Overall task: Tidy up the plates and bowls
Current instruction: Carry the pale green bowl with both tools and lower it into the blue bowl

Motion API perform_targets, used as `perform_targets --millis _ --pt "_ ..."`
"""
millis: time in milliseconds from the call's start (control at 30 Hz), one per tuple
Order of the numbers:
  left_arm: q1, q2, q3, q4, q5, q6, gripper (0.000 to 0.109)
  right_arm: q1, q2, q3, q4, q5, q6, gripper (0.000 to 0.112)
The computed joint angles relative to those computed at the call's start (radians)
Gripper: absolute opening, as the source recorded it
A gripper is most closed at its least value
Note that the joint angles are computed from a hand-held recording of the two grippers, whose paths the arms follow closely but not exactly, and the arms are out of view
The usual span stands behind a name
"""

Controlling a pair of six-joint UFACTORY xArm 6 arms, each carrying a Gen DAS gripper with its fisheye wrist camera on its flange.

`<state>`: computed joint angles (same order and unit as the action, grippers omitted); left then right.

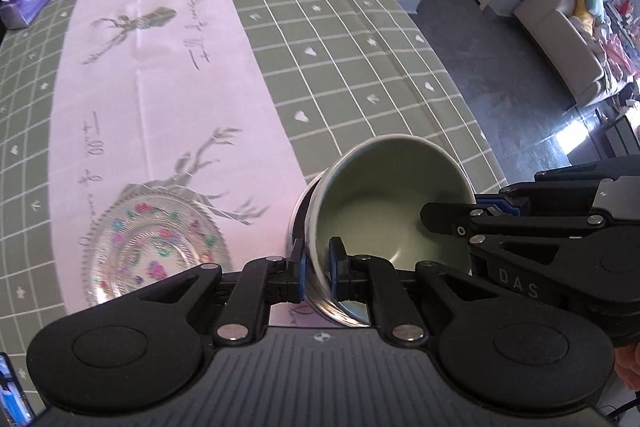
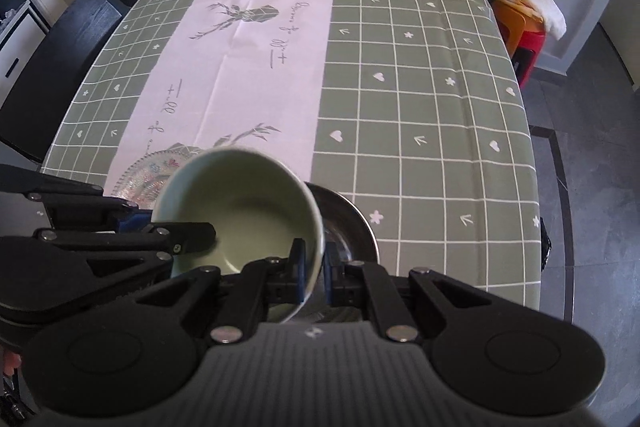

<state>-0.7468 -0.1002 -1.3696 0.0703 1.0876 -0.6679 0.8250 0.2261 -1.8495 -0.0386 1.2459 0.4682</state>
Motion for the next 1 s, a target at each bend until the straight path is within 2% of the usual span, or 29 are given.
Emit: perform_targets --millis 300,767,1000 --pt "0.019 0.046 0.000 -0.078 0.015 0.025 0.012 -0.024 0.004 0.057 0.044 -0.003 -0.033 0.006" --pt "0.026 0.085 -0.029 -0.120 0.048 0.071 0.015 -0.031 0.062 0.005 0.039 0.037 -0.079 0.007" --pt "0.033 0.066 -0.007 -0.129 0.021 0.067 0.015 -0.020 0.087 -0.032 0.002 0.062 -0.083 0.007"
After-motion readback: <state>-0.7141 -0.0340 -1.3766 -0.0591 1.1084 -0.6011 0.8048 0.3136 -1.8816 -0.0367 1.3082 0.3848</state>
